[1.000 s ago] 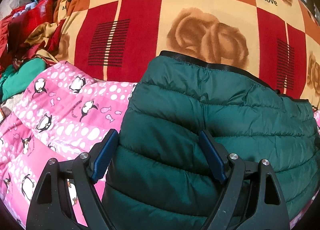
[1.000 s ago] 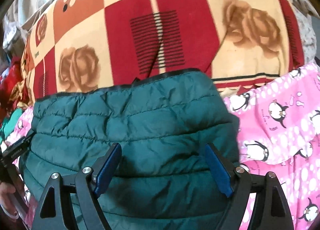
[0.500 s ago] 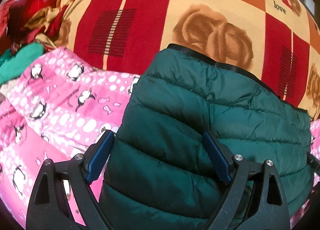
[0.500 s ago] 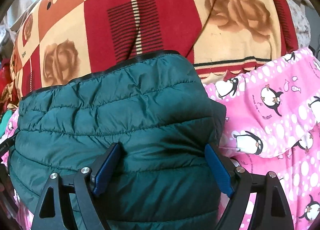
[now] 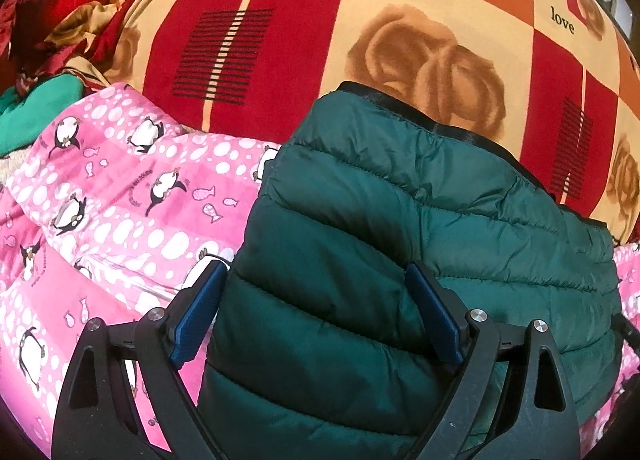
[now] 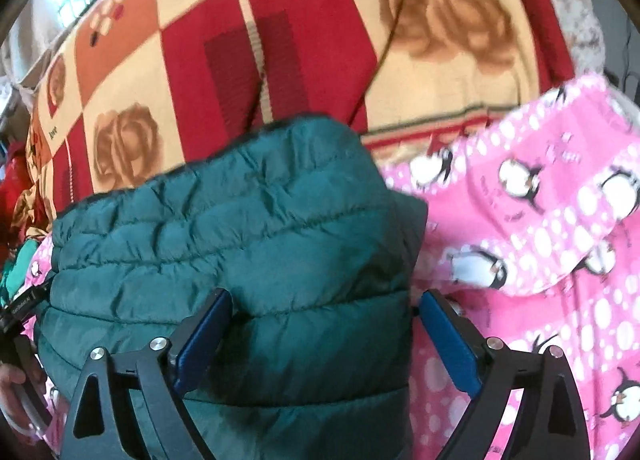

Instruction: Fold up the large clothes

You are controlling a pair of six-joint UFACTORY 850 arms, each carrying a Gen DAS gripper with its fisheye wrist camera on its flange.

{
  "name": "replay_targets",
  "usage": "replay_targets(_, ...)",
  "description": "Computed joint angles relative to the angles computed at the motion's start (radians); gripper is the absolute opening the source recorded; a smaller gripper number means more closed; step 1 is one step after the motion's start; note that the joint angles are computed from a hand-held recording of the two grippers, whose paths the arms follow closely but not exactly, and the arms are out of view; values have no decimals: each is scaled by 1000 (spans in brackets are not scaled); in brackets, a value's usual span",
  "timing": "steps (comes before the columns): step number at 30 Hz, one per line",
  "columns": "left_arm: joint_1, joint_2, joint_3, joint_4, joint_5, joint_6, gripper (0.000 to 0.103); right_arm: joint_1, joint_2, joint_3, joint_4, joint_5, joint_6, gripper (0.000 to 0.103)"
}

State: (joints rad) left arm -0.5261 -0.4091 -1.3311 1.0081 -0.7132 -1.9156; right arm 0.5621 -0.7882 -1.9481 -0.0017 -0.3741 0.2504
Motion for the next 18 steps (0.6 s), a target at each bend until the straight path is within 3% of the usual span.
replay_targets(6,5,6,4,-17,24,4,91,3,-36,-66,74,-40,-81,93)
replay_targets(8,17,22,23,-32,71,5,91,-5,-37,-60,111,-35,-98,93)
replay_targets(13,85,87,127,-47,333,-30,93,-33,-79,-100,183,-97,-149,99)
replay_targets(16,120,106,172,-74,457,-43,102,-67,-97,-100,417,-115,-305,103)
replay_targets(18,142,113,203,-25,544,-111,102,-92,-124,-120,598,-162,-434,103)
